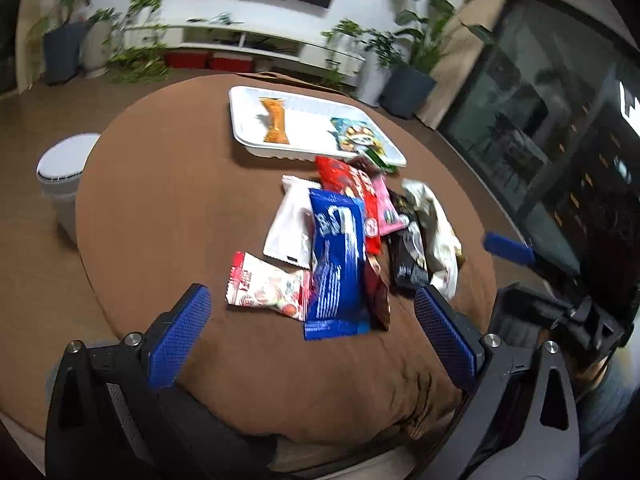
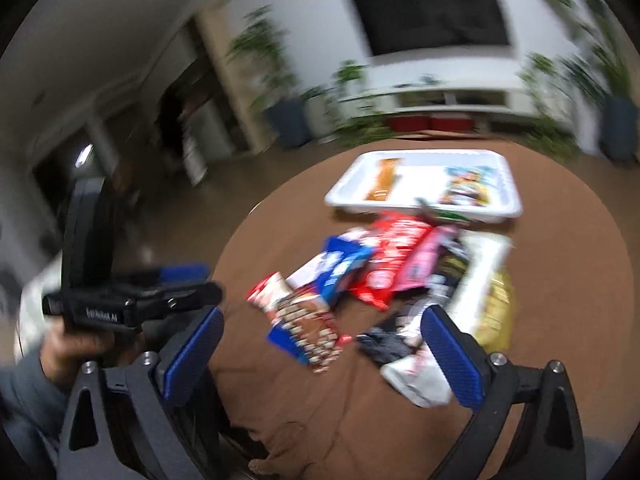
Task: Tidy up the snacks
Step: 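Grasp the blue Tipo cake pack with the left tool while the right grasps the brown wafer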
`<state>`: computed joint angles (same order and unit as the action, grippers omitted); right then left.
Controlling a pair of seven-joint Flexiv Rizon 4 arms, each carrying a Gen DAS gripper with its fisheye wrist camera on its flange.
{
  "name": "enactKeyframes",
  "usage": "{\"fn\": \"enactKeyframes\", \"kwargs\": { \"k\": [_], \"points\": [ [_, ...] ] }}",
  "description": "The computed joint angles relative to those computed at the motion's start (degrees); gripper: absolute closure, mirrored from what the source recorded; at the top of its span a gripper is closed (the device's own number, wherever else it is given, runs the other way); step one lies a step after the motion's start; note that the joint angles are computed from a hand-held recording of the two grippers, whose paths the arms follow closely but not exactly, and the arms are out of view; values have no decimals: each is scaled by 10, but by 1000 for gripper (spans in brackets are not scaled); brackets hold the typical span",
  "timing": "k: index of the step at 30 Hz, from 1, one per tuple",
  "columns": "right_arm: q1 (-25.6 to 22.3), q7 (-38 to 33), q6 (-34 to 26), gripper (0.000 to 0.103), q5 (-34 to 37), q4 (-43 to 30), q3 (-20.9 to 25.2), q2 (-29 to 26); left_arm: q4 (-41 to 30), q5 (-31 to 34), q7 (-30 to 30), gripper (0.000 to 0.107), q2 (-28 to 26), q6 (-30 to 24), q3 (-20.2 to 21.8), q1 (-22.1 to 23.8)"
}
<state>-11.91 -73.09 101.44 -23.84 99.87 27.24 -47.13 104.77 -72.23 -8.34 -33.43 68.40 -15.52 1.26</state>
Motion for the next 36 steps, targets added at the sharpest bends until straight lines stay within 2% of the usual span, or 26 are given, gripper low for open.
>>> {"fn": "enactKeyframes", "kwargs": {
  "k": [3,6,8,12,17,20,23,24,25,27,29,36],
  "points": [
    [2,-53,-56,11,-43,-28,15,-18,5,5,13,4,1,-25,-2,7],
    [-9,-102,-151,29,-52,-73,44,-46,8,3,28,5,1,-44,1,10],
    [-32,-137,-219,29,-36,-117,92,-79,6,1,31,5,0,-51,3,9],
    [-38,-191,-288,29,-10,-163,120,-107,2,4,27,5,-3,-65,9,11],
    [-19,-227,-335,36,18,-197,110,-119,-4,11,26,7,-10,-75,10,15],
    [-11,-248,-345,40,36,-204,106,-118,-8,21,23,19,-13,-79,12,14],
    [-5,-279,-360,40,53,-218,108,-122,-9,36,16,22,-15,-81,13,15],
    [-1,-285,-365,46,58,-222,105,-122,-9,37,16,24,-15,-81,12,16],
    [2,-292,-382,57,65,-233,105,-125,-9,39,14,30,-15,-82,11,17],
    [2,-303,-398,64,85,-244,108,-128,-12,48,8,34,-17,-84,12,18],
    [3,-313,-398,66,103,-244,106,-126,-15,58,1,39,-20,-83,12,18],
    [-6,-341,-403,69,180,-240,107,-112,-31,75,-14,39,-29,-73,3,18]
  ]
}}
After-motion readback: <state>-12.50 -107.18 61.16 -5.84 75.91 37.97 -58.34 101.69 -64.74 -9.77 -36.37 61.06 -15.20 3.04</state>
